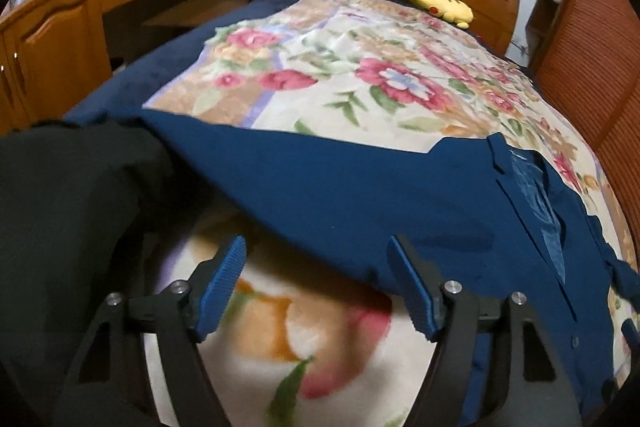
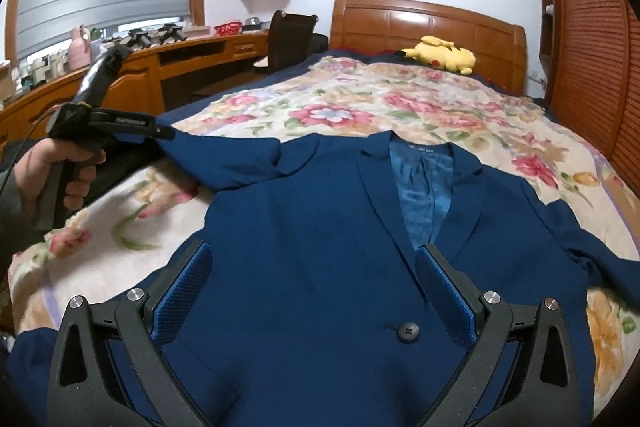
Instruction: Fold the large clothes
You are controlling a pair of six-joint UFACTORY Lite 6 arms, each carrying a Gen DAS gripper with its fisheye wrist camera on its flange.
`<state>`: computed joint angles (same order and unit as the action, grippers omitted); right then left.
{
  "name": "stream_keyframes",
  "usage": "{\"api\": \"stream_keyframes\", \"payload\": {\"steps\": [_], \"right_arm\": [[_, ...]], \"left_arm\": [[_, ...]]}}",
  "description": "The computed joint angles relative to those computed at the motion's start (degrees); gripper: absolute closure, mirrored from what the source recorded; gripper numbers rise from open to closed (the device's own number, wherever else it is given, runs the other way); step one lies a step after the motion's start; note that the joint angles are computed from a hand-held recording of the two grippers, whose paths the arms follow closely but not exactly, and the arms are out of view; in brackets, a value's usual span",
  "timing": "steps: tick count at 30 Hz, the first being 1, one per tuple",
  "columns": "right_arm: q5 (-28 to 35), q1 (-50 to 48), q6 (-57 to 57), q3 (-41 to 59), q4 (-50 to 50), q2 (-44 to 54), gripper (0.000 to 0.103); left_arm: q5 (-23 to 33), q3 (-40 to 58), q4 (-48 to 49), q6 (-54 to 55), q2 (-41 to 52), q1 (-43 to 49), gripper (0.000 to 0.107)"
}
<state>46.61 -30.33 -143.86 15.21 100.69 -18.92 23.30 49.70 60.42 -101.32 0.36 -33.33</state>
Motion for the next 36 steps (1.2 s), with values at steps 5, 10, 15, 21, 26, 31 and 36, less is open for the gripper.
{"api": "stream_keyframes", "payload": {"steps": [5,10,15,21,26,31,36], "right_arm": [[0.38,-0.86,0.55,-0.09,-1.12,-0.17,0.001],[1.85,-3.99,0.33,0.02,-3.14,0.15,0.001],[2.94,-7.96,-1.74,0.27,-4.97,1.46,0.001],[4.48,-12.83,-3.08,2.21,-7.41,4.30,0.001],[4.96,-14.04,-2.78,3.19,-7.99,4.98,0.001],[5.17,-14.16,-2.78,3.64,-7.98,5.17,0.001],[5.34,-14.46,-2.07,3.85,-8.04,4.75,0.001]], "left_arm": [[1.35,2.23,1.20,-1.90,3.75,0.60,0.036],[2.10,5.30,-0.12,1.89,5.51,3.07,0.060],[5.07,8.33,-2.76,6.08,7.80,4.76,0.079],[6.58,9.22,-4.56,10.08,8.50,4.99,0.107],[13.25,10.10,-1.77,9.37,5.82,-1.10,0.107],[20.20,15.36,-2.96,13.49,4.12,-10.26,0.107],[26.26,24.48,-5.07,18.13,6.59,-19.64,0.107]]}}
